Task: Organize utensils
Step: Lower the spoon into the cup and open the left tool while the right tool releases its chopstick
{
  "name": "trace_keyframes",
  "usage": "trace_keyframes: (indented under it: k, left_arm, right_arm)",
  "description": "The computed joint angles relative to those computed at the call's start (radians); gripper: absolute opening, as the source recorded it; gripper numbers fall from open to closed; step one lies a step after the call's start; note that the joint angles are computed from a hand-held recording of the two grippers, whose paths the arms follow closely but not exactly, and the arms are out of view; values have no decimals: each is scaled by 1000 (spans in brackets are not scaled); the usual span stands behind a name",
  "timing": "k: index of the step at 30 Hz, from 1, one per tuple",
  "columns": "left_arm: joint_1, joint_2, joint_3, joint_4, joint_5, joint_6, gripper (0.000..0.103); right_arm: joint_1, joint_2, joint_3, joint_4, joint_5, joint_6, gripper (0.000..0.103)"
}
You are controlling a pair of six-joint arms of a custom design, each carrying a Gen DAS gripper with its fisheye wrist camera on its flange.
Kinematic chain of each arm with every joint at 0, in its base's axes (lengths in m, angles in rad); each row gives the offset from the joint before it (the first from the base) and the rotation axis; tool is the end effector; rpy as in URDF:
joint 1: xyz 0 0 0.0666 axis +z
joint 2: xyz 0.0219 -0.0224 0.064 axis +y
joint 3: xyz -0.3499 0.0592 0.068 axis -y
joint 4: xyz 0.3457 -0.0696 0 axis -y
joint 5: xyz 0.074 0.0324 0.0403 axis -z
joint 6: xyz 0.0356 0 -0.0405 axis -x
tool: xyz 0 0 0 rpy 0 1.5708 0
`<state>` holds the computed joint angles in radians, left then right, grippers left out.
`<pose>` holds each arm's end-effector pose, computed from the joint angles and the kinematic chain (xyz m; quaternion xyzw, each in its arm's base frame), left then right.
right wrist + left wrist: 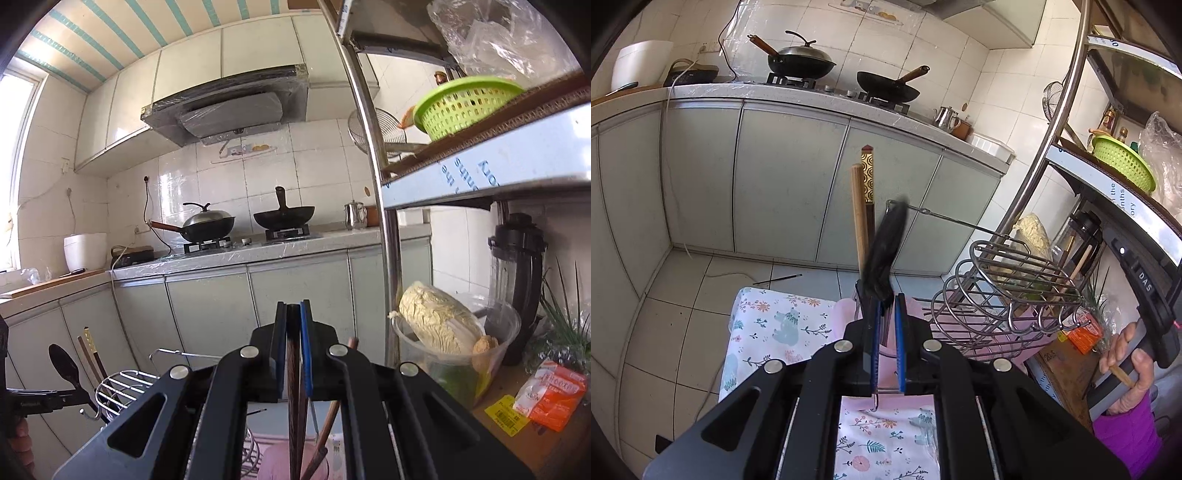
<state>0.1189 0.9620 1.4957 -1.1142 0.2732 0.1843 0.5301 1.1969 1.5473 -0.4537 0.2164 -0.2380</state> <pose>0.2649 0.0216 0.5728 -0.0677 0.8715 -0.1351 0.4666 0.3408 0.1904 0.5884 -0.0359 0.7410 0.1751 0.6473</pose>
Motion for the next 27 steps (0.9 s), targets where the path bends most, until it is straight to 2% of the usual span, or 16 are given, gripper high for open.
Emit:
trace_keyframes:
  k: [5,12,18,24,27]
  left_arm:
    - [-4,-9,-16,0,4,4,7]
    - [-14,-11,-37,2,1,11,7]
    - [0,-6,-36,2,11,27,7]
    - [13,0,-36,-4,24,52,7]
    - [16,6,-34,-18,33,64,7]
  right_arm:
    - [14,-63,-75,-5,11,-44,7]
    - [17,-100,-130,-71,17,-97,7]
    - [-40,-48,-99,-153,-55,-163,7]
    - [-70,32,-10,-213,-109,-137,7]
    - [-69,34,-19,-213,-122,-147,7]
